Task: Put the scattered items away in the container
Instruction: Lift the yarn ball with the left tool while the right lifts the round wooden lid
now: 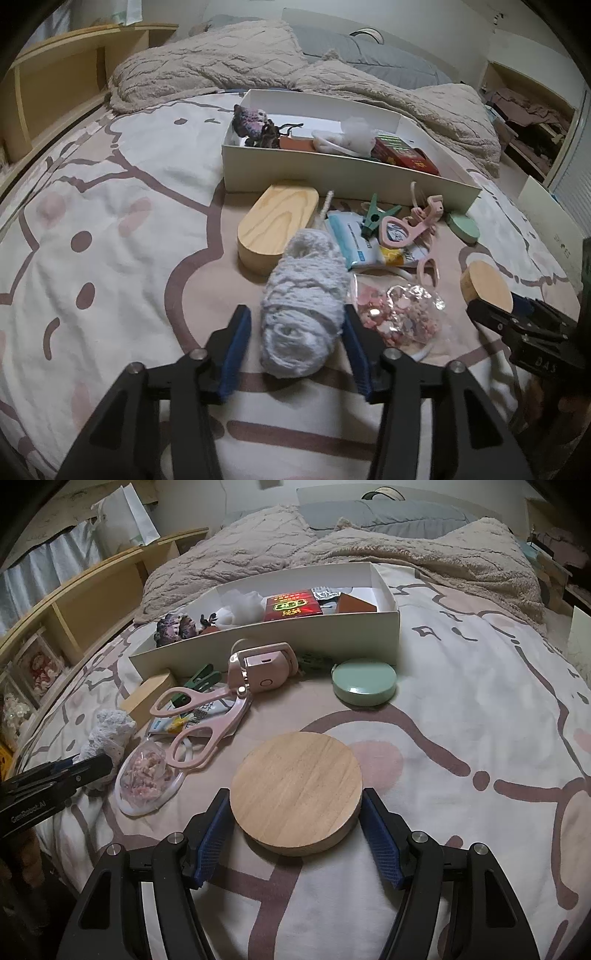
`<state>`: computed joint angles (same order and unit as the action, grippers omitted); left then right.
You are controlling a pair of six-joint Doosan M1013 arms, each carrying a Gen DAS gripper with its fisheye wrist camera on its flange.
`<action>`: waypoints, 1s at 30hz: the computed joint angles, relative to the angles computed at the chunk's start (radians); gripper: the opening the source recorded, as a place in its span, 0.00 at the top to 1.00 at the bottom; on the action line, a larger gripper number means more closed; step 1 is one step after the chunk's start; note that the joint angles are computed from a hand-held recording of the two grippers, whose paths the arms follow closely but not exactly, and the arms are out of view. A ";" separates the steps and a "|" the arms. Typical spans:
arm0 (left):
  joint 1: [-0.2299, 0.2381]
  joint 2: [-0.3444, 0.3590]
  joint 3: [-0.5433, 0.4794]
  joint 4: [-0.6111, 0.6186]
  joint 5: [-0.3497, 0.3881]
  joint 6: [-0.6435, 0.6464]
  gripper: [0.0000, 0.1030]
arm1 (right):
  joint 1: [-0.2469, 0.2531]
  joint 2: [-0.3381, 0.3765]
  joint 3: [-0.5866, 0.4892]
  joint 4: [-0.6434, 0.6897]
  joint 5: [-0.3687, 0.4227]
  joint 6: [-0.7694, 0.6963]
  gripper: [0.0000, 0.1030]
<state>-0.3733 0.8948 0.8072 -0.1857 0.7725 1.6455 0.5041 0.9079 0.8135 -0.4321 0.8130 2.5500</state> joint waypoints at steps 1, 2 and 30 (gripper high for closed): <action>0.001 0.004 -0.005 -0.003 0.002 -0.004 0.49 | 0.001 0.001 0.000 -0.009 -0.002 0.008 0.32; 0.001 0.006 -0.008 -0.007 0.004 -0.004 0.49 | 0.002 0.002 0.000 -0.017 -0.002 0.014 0.32; -0.006 0.028 -0.045 -0.028 0.010 -0.011 0.56 | -0.003 -0.008 0.025 -0.019 -0.060 0.048 0.28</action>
